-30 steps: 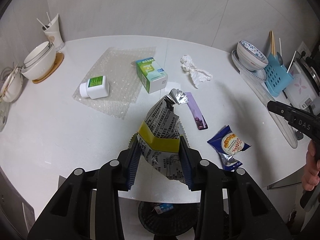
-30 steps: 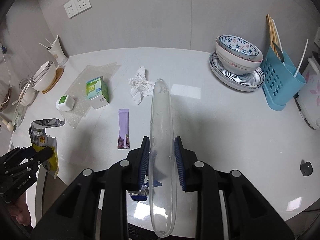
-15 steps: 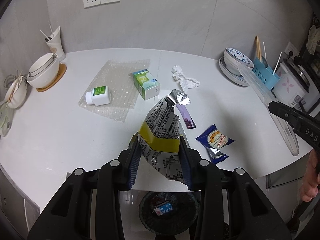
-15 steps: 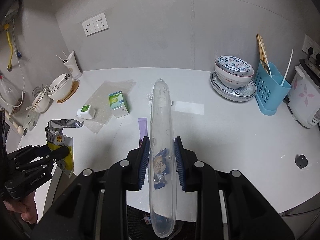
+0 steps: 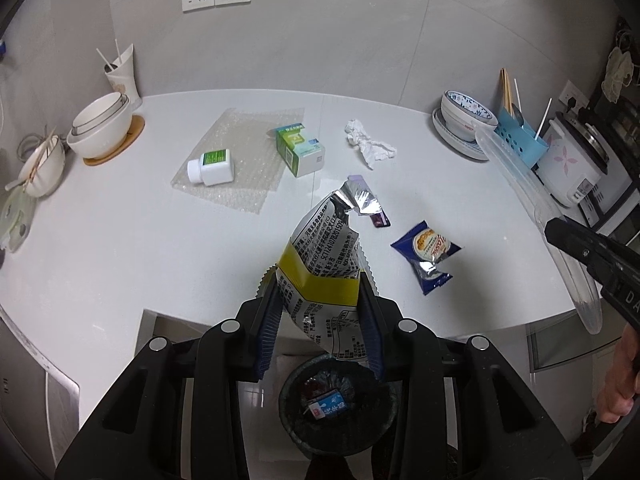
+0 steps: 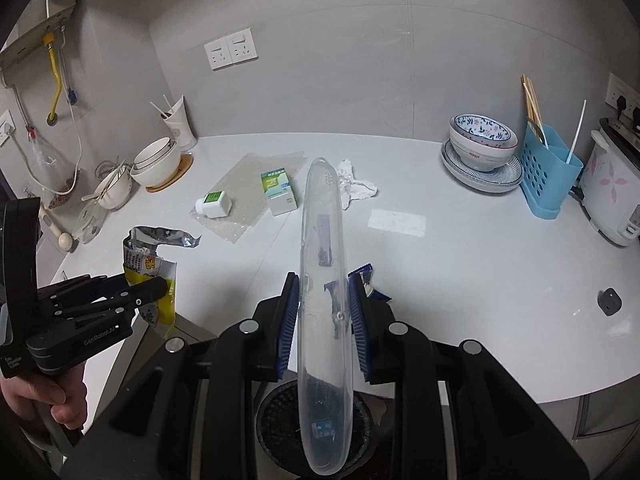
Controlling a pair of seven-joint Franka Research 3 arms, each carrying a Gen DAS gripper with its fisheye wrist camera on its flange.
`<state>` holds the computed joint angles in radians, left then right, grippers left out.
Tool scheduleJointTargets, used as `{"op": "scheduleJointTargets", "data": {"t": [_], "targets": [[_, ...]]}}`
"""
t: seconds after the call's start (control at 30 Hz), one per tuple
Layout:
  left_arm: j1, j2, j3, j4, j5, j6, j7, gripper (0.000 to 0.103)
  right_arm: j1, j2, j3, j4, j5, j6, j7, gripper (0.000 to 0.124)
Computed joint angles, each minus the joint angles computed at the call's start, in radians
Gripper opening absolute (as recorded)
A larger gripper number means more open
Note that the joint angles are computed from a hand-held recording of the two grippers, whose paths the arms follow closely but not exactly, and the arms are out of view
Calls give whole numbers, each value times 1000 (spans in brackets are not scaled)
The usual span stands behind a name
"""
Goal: Collect trash
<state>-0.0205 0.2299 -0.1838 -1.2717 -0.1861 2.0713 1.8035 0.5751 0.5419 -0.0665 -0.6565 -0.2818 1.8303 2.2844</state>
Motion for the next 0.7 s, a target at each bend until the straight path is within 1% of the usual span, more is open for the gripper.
{"op": "scheduleJointTargets", "data": {"t": [0.13,0.3,0.5,0.7], "targets": [[12,-66,5,-102,-28,22,29,35,14,-99,20,-177,-13,68,16,25],[15,-121,20,-193,-60,25,44,35,7,-204,64,-366,-15,154,35,25],[8,-178,38,-293,-79,41,66,35,-14,-285,108,-520,-2,214,54,25],[1,-222,52,-386,-92,64,74,34,-30,-335,141,-626,18,263,51,25]]}}
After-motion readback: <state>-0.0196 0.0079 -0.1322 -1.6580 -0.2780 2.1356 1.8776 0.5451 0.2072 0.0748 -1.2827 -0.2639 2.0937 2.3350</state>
